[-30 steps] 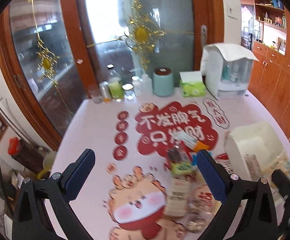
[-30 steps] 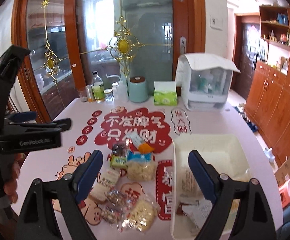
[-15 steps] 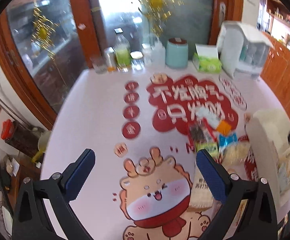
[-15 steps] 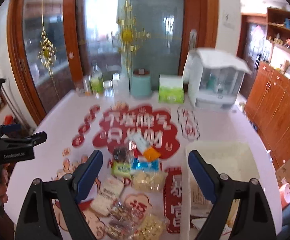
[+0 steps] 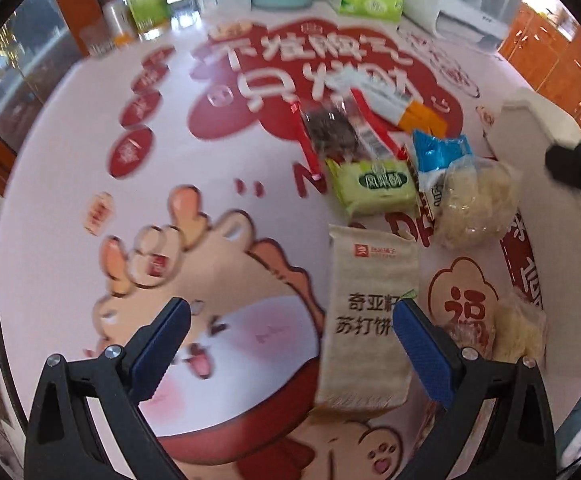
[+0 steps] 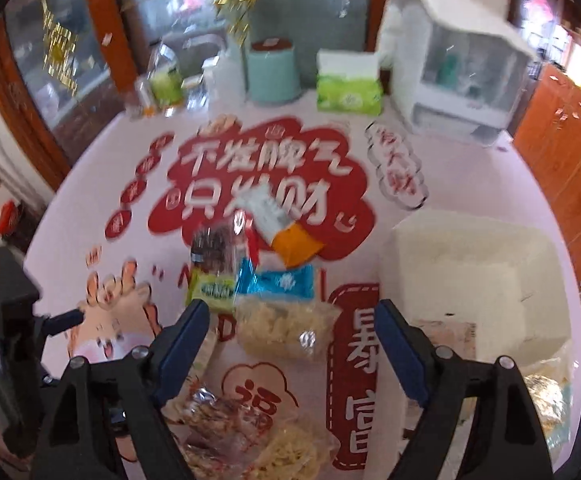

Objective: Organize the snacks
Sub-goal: 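Grasp the beige soda-cracker bag with the left tool while the right grasps a clear bag, then carry both bags over the white tray and release them inside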

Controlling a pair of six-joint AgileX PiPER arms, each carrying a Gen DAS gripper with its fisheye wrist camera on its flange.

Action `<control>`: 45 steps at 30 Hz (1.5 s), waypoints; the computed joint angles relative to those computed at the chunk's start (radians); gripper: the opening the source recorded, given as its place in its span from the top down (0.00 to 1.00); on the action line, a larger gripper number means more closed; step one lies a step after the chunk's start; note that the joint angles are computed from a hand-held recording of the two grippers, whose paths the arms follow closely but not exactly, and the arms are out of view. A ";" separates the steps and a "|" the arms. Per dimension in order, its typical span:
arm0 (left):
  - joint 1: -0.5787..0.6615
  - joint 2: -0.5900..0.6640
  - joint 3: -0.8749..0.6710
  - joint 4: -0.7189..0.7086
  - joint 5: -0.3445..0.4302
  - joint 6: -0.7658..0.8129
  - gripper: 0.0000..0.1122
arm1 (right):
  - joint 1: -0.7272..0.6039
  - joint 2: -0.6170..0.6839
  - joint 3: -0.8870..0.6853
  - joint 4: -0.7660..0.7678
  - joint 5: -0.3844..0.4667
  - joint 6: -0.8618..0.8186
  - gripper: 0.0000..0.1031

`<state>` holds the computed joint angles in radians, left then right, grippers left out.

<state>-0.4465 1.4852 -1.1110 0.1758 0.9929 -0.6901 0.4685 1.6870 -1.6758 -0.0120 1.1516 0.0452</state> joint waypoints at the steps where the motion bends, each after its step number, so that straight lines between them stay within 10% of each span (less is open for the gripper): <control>1: 0.009 0.011 0.001 -0.024 -0.018 0.008 0.10 | 0.003 0.015 0.009 0.002 -0.001 -0.008 0.18; 21: -0.058 0.190 -0.109 -0.034 0.012 -0.054 0.11 | 0.005 0.244 -0.037 -0.008 0.012 0.100 0.17; 27: -0.095 0.173 -0.119 0.017 0.020 -0.072 0.53 | -0.020 0.246 -0.012 0.052 0.012 0.078 0.30; 45: -0.134 0.018 -0.132 0.077 0.125 -0.124 0.54 | -0.008 0.042 0.100 0.100 -0.013 0.032 0.39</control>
<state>-0.5803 1.5028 -1.2432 0.2530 1.1181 -0.8141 0.4602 1.7291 -1.5756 0.0880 1.1383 0.0768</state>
